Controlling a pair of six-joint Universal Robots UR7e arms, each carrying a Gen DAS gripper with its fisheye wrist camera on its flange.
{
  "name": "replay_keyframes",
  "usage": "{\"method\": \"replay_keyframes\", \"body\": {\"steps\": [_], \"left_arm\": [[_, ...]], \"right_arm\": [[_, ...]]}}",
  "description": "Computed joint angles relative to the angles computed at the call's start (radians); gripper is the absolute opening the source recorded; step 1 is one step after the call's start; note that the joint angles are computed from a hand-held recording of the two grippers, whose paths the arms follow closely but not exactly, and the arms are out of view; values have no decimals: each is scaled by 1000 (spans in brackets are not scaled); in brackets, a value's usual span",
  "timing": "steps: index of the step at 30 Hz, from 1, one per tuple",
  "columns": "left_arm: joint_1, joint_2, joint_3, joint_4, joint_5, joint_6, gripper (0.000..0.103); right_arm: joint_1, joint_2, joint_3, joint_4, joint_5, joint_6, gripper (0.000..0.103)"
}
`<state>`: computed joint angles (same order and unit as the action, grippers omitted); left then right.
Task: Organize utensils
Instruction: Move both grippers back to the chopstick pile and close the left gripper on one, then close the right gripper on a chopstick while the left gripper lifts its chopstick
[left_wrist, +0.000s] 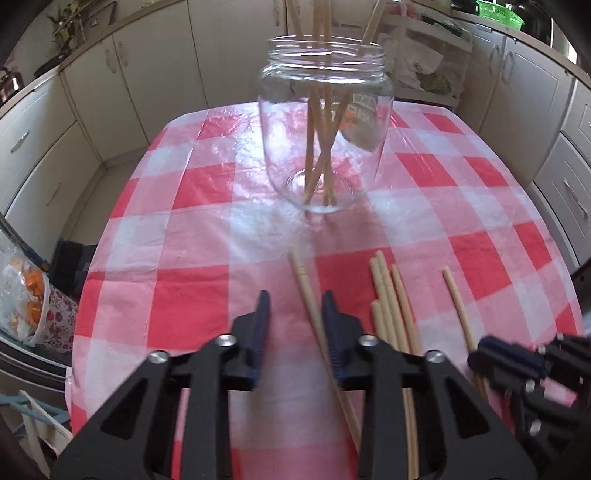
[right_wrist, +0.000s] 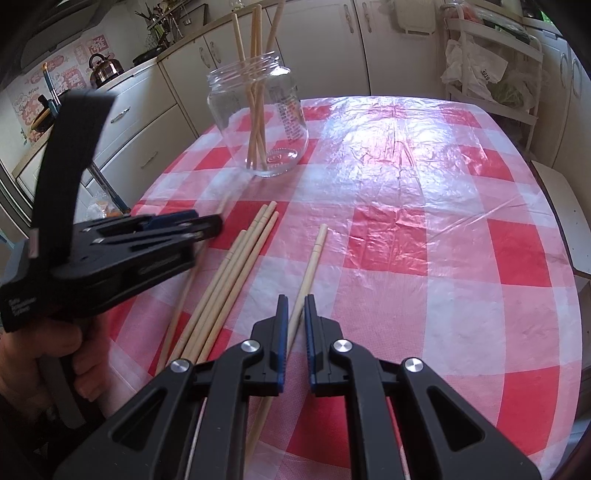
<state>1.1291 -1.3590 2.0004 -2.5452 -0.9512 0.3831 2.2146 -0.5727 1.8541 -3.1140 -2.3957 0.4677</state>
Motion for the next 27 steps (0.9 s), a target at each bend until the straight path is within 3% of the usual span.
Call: {"method": "replay_keyframes", "body": {"steps": [2,6,10,12,13,16,20,27], "left_arm": [[25,-25,-25,69,-40,1,14],[70,-32,-94,194,-143,-5,13],[69,-15,-120,230,-141,-21,13],[67,-9,-120,224,-146,-21,13],[70,-8,-125,239,-170,-21,8],[90,-11,-149,313,-263,13,5],[74,-26,-127,307,-220,58,5],[29,-13,-110,281,-79,78,6]], "right_arm": [[-5,-5,-1,7,9,10,10],[-11,-5,-17,32,15,16,14],[-16,-2,-38,58,12,16,23],[-15,-1,-45,75,7,18,18],[-14,-2,-46,91,2,17,8],[-12,-6,-39,92,3,4,7],[-15,-12,-36,94,10,6,7],[-17,-17,-54,165,6,15,8]]}}
